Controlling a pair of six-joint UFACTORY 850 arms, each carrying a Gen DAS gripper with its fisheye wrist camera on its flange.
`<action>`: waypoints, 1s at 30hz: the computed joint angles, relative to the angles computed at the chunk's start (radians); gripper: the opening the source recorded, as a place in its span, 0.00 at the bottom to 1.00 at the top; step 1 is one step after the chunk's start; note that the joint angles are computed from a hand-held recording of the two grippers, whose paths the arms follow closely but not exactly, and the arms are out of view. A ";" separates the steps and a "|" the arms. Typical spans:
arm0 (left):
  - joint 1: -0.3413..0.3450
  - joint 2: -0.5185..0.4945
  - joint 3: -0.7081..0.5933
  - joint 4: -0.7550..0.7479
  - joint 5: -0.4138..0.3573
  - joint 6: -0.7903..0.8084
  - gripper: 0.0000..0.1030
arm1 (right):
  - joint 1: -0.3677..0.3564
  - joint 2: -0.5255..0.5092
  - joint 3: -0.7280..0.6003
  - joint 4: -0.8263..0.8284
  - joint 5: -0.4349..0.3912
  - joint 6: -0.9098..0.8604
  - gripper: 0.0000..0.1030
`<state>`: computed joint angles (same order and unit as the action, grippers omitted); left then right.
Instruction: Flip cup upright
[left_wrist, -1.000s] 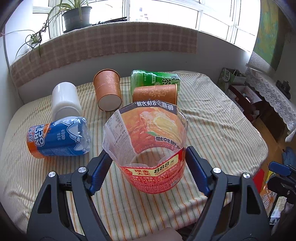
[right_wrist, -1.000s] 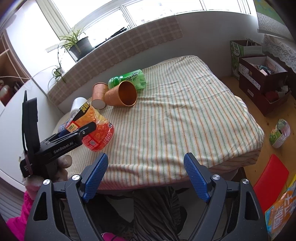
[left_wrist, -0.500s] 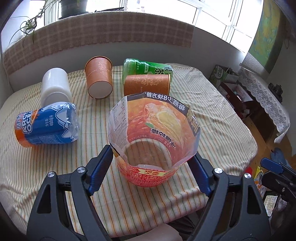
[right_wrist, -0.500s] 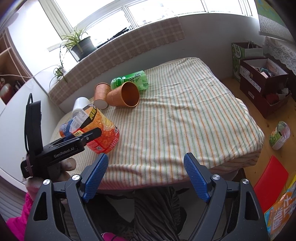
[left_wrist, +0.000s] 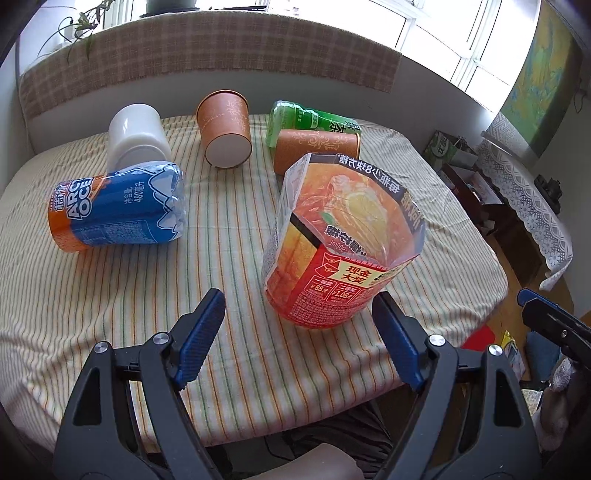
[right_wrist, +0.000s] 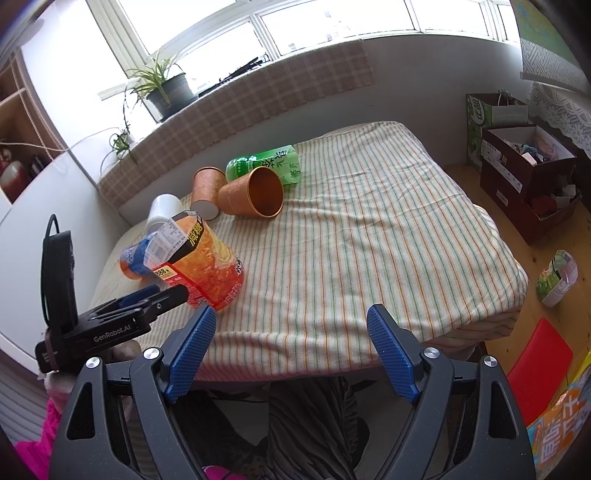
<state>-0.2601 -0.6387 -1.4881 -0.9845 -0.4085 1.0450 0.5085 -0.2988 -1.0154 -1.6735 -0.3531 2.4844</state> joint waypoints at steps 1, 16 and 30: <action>0.004 0.017 0.019 -0.045 0.018 0.039 0.82 | 0.008 -0.004 -0.005 0.009 -0.025 -0.015 0.82; 0.017 0.228 0.252 -1.055 0.131 1.060 0.88 | 0.063 -0.040 -0.082 0.008 -0.168 -0.100 0.82; 0.019 0.309 0.348 -1.586 0.104 1.580 1.00 | 0.115 -0.076 -0.131 0.022 -0.340 -0.166 0.86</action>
